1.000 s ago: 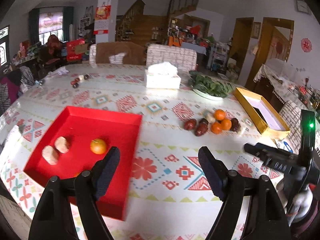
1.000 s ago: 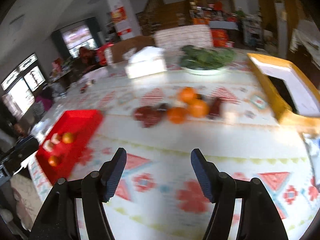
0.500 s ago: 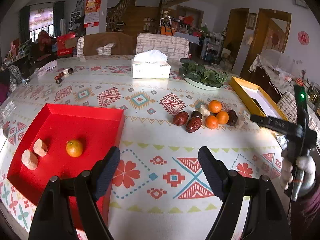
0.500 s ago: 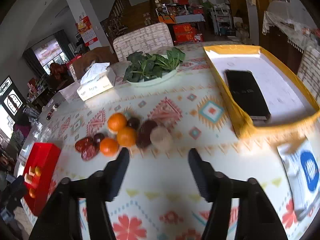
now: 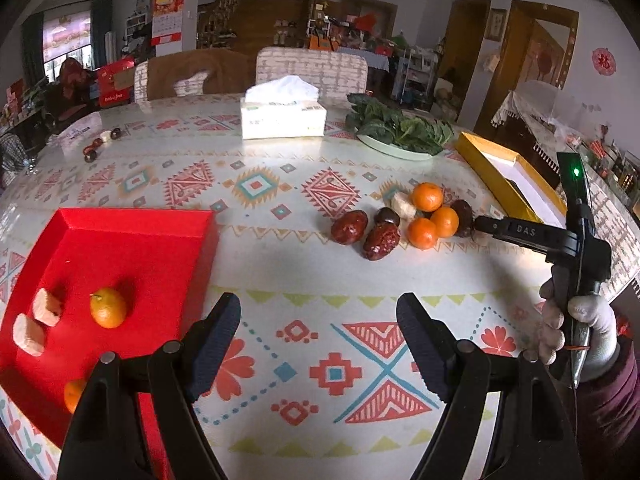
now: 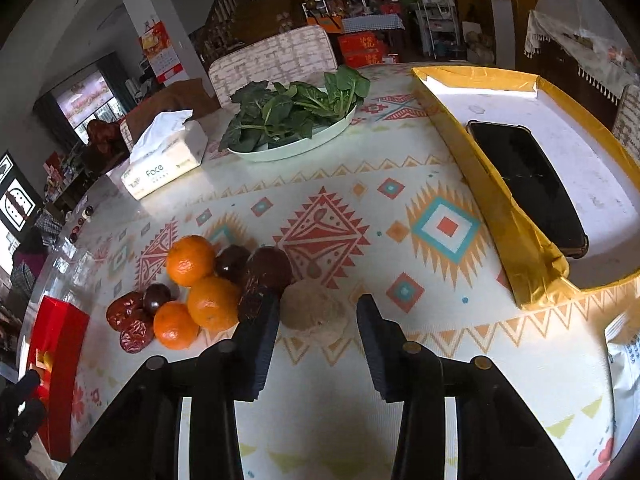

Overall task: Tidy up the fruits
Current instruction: 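Grasp a round beige rice cake with the right tool, then grasp a dark red date with the left tool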

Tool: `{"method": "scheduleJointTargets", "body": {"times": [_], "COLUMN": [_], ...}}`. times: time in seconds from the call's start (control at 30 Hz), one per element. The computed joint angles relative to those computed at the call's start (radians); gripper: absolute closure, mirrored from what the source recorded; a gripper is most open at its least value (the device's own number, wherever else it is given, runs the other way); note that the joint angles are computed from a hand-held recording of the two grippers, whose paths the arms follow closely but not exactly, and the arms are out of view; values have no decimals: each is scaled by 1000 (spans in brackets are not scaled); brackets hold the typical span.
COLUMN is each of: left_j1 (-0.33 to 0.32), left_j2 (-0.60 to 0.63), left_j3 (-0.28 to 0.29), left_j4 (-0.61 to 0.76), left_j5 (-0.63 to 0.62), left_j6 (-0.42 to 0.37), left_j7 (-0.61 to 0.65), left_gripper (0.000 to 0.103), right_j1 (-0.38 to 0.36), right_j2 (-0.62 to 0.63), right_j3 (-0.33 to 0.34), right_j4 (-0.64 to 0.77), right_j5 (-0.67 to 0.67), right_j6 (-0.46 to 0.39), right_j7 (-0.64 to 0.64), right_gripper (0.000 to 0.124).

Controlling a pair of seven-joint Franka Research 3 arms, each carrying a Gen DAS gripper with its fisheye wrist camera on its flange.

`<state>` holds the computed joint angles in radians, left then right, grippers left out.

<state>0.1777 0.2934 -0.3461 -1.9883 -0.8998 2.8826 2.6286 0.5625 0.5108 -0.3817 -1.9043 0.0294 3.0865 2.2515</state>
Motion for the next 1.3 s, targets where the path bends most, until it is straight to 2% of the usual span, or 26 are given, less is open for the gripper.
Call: {"method": "scheduleJointTargets", "body": {"times": [0.1,0.2,0.27,0.43,0.6,0.67,0.77,0.83,0.9,0.93,1.03,1.1,1.13,1.2,1.3], "left_j1": [-13,-13,-18,-31,-30,-38,-27,-32,-25,-31,-65,-65,-59,-57,-81], "left_j2": [9,13,18,45,106,135,193,237,285,310,388,424,420,411,389], "left_j3": [-1,-15,-17,-12,-15,-7,-24,-23,-38,-34,-3,-7,-18,-28,-16], "left_j4": [2,-1,0,16,77,118,200,268,335,368,478,519,501,479,430], "left_j5": [26,32,48,137,258,319,374,417,450,473,551,577,587,621,690], "left_j6": [4,15,18,32,27,17,2,-32,-69,-86,-165,-193,-156,-145,-89], "left_j7": [-15,-13,-26,-104,-215,-274,-331,-386,-419,-442,-533,-559,-542,-526,-513], "left_gripper": [23,23,23,23,23,23,23,23,28,36,37,44,48,53,67], "right_j1": [-48,-65,-36,-13,-2,-15,-43,-48,-80,-83,-103,-112,-115,-126,-144], "right_j2": [9,10,12,-8,-39,-51,-61,-65,-72,-74,-80,-81,-81,-83,-86], "right_j3": [48,68,40,20,19,39,76,87,126,131,159,173,179,193,217], "right_j4": [11,14,13,-21,-69,-83,-89,-92,-95,-96,-98,-97,-96,-95,-95], "right_j5": [22,36,33,41,81,106,142,166,190,202,237,257,266,282,300], "right_j6": [8,10,7,40,91,111,129,135,145,148,158,161,161,162,164], "right_j7": [-25,-52,-46,-52,-81,-109,-157,-182,-215,-227,-267,-290,-300,-318,-343], "right_gripper": [80,85,85,90,90,90,90,90,90,90,90,90,90,90,90]}}
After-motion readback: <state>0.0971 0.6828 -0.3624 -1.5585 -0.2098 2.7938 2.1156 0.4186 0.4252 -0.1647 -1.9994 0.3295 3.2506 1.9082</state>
